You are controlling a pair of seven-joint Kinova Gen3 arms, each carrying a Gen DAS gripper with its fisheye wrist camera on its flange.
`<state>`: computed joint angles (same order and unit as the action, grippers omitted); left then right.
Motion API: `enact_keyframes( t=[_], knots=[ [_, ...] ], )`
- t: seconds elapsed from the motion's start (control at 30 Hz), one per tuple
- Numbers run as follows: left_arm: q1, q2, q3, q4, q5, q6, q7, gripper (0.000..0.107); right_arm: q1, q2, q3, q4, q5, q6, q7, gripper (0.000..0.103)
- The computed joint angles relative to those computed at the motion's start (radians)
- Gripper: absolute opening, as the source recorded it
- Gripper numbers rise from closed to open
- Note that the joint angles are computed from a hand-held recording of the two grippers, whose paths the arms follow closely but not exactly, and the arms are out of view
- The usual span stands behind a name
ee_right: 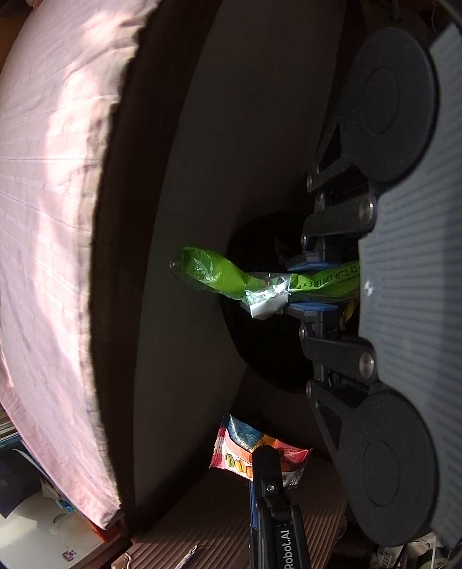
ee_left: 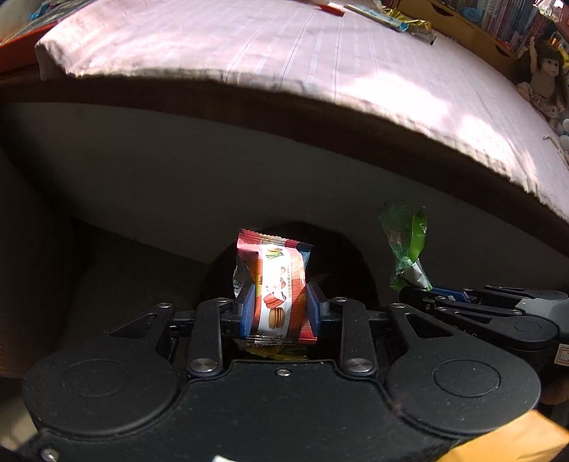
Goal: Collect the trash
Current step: 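Carry the macaron roll and green bag to the bin and open both grippers, then move both open grippers back over the bed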
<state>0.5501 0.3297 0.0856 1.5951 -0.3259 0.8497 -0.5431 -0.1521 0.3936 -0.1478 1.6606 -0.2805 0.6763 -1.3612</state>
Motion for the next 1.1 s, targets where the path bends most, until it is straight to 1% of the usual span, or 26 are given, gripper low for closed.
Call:
enact_keyframes(
  t=[0.13, 0.2, 0.23, 0.27, 0.3, 0.33, 0.37, 0.4, 0.5, 0.6, 0.63, 0.67, 0.73, 0.87, 0.93, 0.97, 1.03, 1.1],
  knots=[
    [0.011, 0.051, -0.022, 0.087, -0.017, -0.131, 0.046, 0.031, 0.011, 0.070, -0.034, 0.055, -0.019, -0.104, 0.056, 0.023],
    [0.017, 0.074, -0.037, 0.128, -0.019, -0.199, 0.065, 0.034, 0.024, 0.101, -0.057, 0.075, -0.031, -0.150, 0.087, 0.027],
    [0.023, 0.085, -0.046, 0.146, -0.022, -0.230, 0.074, 0.039, 0.031, 0.122, -0.070, 0.085, -0.037, -0.175, 0.102, 0.030],
    [0.028, 0.095, -0.054, 0.156, -0.023, -0.248, 0.079, 0.047, 0.038, 0.138, -0.081, 0.093, -0.042, -0.197, 0.114, 0.046],
    [0.034, 0.111, -0.062, 0.160, -0.022, -0.254, 0.086, 0.051, 0.041, 0.151, -0.087, 0.099, -0.044, -0.216, 0.120, 0.052],
    [0.037, 0.124, -0.066, 0.155, -0.014, -0.246, 0.087, 0.057, 0.046, 0.166, -0.097, 0.109, -0.045, -0.243, 0.130, 0.063],
    [0.040, 0.131, -0.071, 0.153, -0.008, -0.242, 0.092, 0.057, 0.043, 0.174, -0.098, 0.115, -0.038, -0.261, 0.132, 0.067],
    [0.044, 0.131, -0.077, 0.156, -0.004, -0.243, 0.099, 0.057, 0.042, 0.179, -0.099, 0.114, -0.030, -0.264, 0.133, 0.067],
    [0.059, 0.109, -0.091, 0.145, -0.003, -0.206, 0.126, 0.060, 0.030, 0.171, -0.088, 0.092, -0.013, -0.232, 0.110, 0.067],
    [0.069, 0.063, -0.090, 0.118, -0.029, -0.139, 0.145, 0.069, 0.036, 0.124, -0.083, 0.077, -0.009, -0.190, 0.101, 0.068],
    [0.066, 0.043, -0.086, 0.106, -0.042, -0.111, 0.145, 0.074, 0.052, 0.098, -0.087, 0.076, -0.013, -0.171, 0.111, 0.069],
    [0.066, 0.028, -0.081, 0.086, -0.058, -0.079, 0.148, 0.078, 0.051, 0.079, -0.081, 0.063, -0.015, -0.148, 0.109, 0.069],
    [0.057, 0.002, -0.064, 0.038, -0.081, -0.018, 0.143, 0.082, 0.047, 0.040, -0.064, 0.029, -0.021, -0.095, 0.097, 0.070],
    [0.017, -0.045, -0.030, -0.089, -0.100, 0.100, 0.098, 0.085, 0.013, -0.041, -0.010, -0.058, 0.001, -0.005, 0.045, 0.072],
    [-0.001, -0.066, -0.020, -0.145, -0.117, 0.123, 0.077, 0.088, 0.004, -0.077, 0.012, -0.117, 0.014, 0.032, 0.019, 0.074],
    [-0.005, -0.074, -0.018, -0.169, -0.131, 0.127, 0.072, 0.090, 0.005, -0.093, 0.019, -0.144, 0.014, 0.044, 0.010, 0.077],
    [-0.007, -0.085, -0.015, -0.205, -0.167, 0.121, 0.072, 0.094, 0.016, -0.112, 0.029, -0.204, 0.004, 0.069, 0.002, 0.081],
    [-0.004, -0.079, -0.015, -0.251, -0.206, 0.126, 0.074, 0.095, 0.024, -0.121, 0.041, -0.269, 0.009, 0.088, 0.000, 0.081]
  ],
)
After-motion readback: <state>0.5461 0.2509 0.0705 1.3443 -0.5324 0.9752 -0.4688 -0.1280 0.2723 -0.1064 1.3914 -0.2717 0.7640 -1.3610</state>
